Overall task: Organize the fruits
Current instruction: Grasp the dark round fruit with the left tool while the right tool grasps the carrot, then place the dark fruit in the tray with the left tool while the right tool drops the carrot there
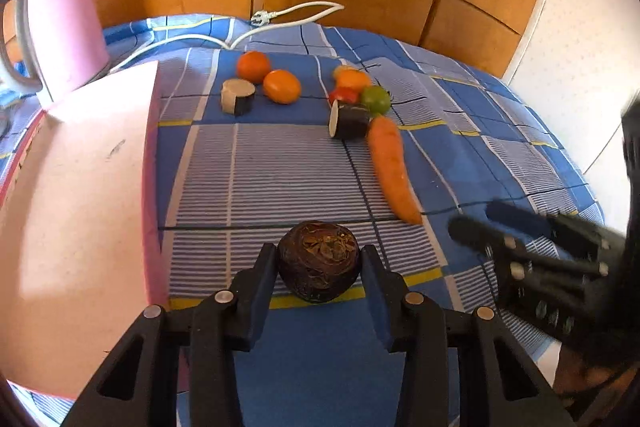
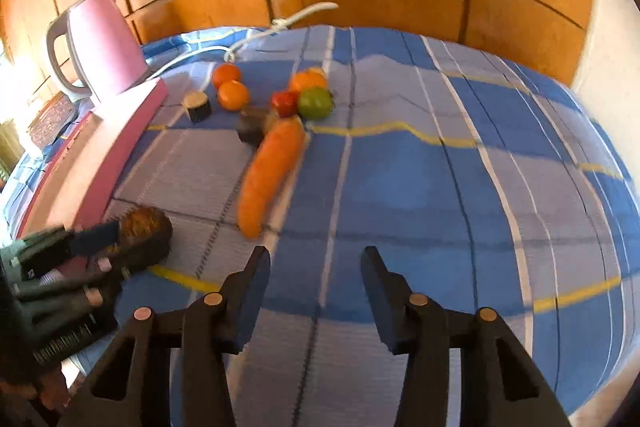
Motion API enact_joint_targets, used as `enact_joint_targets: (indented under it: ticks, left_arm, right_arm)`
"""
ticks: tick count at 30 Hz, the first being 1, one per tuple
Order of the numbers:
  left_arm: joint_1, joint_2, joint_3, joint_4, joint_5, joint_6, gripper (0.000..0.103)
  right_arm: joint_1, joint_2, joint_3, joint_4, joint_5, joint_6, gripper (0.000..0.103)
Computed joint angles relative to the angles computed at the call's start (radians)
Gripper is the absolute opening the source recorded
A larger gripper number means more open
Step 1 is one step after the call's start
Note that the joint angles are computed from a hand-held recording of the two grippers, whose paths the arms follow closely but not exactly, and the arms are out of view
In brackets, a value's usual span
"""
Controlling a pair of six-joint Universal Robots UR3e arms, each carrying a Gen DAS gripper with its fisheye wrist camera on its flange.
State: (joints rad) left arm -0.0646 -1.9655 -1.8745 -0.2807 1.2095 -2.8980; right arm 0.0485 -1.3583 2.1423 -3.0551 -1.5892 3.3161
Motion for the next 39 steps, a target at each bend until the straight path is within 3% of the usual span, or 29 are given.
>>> enact_joint_targets:
  ticks: [11,15,24,32,39]
  left_arm:
    - [0.003,-0.011,-0.008,0.012,-0.012,-0.007,0.042]
    - [0.014,0.008,-0.033,0.044,-0.032,-0.005,0.042]
    - [0.058,0.090,-0.108,0.107,-0.085,-0.010,0.042]
    - [0.155,0.179,-0.144,0.080,-0.149,-0.053,0.042]
    - [0.266,0.214,-0.122,0.061,-0.131,-0.123,0.042]
  right_arm:
    - [-0.028,0.225,-0.350,0.159,0.088,-0.020,0.047]
    - [-0.026,0.300,-0.460,0.237,0.134,-0.019,0.036]
    - [-0.060,0.274,-0.406,0.212,0.182,0.033,0.028]
    - [-0.088,0.136,-0.222,0.174,0.245,0.049,0.028]
    - [-0.067,0.073,-0.188,0.163,0.323,0.052,0.028]
